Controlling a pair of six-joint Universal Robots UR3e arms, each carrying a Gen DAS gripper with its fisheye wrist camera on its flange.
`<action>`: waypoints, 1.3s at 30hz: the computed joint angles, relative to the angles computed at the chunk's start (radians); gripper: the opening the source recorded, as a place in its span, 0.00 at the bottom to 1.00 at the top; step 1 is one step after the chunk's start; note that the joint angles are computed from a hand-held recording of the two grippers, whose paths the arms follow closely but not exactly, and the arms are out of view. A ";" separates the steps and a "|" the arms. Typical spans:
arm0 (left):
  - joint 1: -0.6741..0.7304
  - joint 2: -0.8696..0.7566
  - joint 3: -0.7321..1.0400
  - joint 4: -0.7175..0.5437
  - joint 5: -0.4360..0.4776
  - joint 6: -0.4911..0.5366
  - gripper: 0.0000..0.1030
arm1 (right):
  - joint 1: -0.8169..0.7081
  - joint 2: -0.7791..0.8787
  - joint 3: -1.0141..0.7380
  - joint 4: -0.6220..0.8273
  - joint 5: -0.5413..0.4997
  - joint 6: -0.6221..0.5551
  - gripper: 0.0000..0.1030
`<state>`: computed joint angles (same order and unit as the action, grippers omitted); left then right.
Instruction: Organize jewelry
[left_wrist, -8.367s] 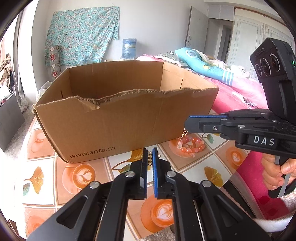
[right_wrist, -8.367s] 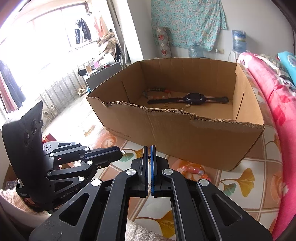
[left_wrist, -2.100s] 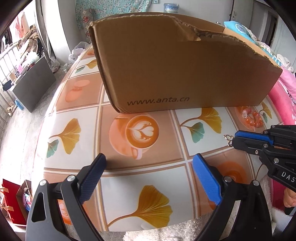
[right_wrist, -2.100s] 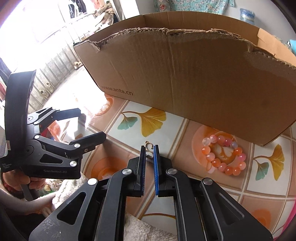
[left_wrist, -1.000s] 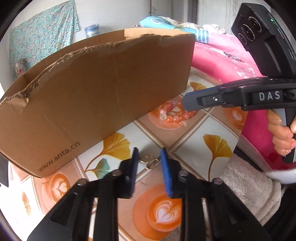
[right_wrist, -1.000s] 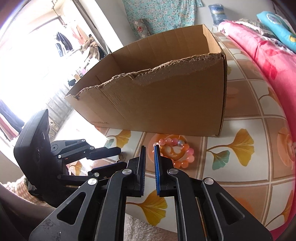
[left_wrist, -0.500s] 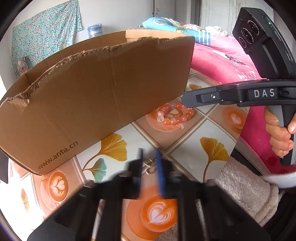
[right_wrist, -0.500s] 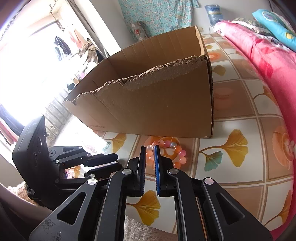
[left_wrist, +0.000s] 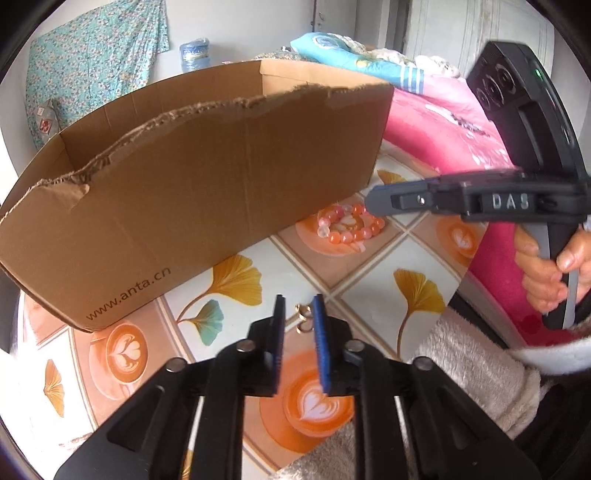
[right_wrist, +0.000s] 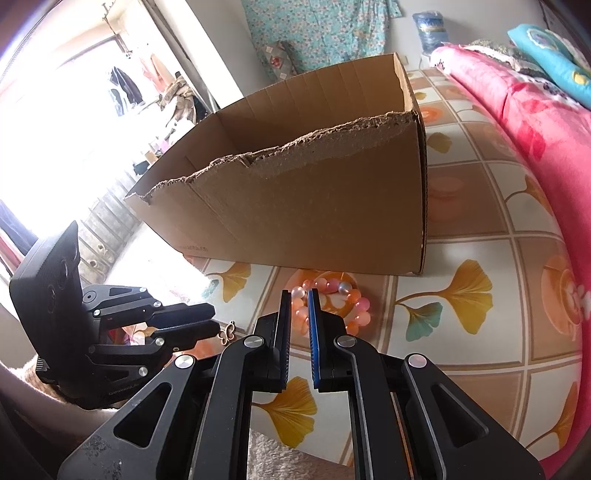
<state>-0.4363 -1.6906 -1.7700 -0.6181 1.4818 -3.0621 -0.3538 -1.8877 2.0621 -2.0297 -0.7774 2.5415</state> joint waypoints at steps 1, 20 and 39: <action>-0.003 -0.003 0.007 -0.014 0.005 0.012 0.17 | 0.004 0.004 -0.001 -0.003 0.001 0.002 0.08; 0.061 -0.024 -0.009 0.009 -0.193 -0.064 0.17 | 0.042 0.033 -0.005 -0.055 -0.017 0.045 0.10; -0.071 -0.092 0.088 0.006 0.110 -0.111 0.26 | 0.057 0.047 0.010 -0.095 -0.029 0.068 0.10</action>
